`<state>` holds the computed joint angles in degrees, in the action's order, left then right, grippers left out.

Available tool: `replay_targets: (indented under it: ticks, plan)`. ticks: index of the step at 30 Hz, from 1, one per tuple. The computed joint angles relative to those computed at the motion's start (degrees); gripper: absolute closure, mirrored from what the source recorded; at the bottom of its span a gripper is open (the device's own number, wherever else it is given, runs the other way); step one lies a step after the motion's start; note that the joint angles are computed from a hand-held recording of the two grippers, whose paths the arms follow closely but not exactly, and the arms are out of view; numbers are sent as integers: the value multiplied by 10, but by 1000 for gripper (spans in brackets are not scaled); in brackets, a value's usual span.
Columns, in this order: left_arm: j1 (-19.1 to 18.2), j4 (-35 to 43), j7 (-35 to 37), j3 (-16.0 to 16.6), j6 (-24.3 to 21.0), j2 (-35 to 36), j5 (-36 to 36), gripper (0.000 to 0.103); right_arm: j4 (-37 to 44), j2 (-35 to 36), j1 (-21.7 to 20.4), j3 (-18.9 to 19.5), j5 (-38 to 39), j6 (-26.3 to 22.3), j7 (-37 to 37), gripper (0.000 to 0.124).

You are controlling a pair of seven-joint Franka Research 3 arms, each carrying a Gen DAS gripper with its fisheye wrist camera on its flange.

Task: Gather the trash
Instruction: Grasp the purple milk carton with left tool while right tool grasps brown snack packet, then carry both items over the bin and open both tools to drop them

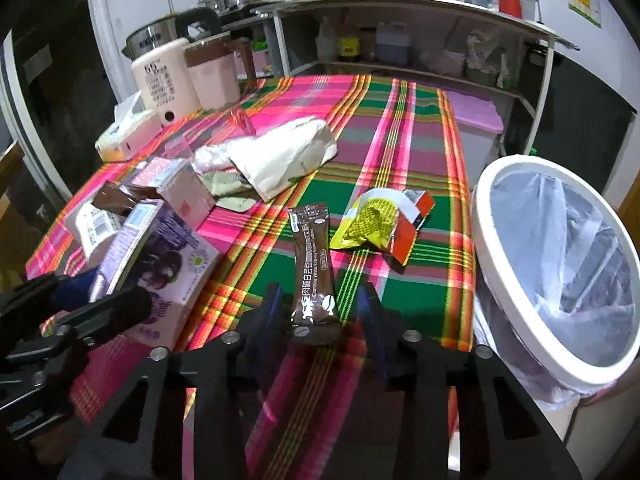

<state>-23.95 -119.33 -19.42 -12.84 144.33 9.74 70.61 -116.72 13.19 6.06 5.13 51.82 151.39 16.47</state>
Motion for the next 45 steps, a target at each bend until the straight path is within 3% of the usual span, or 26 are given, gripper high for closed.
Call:
replay_targets:
  ticks: [2,12,21,34,45]
  plan:
    - [1,-2,-2,1,1,-1,1,64,-2,1,2,1,-2,13,-3,97]
    - [0,0,-5,-2,3,-3,2,64,-16,-23,-13,-4,31,-33,-22,98]
    - [-7,31,19,-2,15,13,-2,64,-46,-69,-23,-35,85,-63,-50,98]
    - [-29,185,140,33,81,117,-26,64,8,-37,-62,-61,101,-33,-10,98]
    - [-54,347,292,67,134,234,-142,64,79,26,-99,-52,57,-4,49,98]
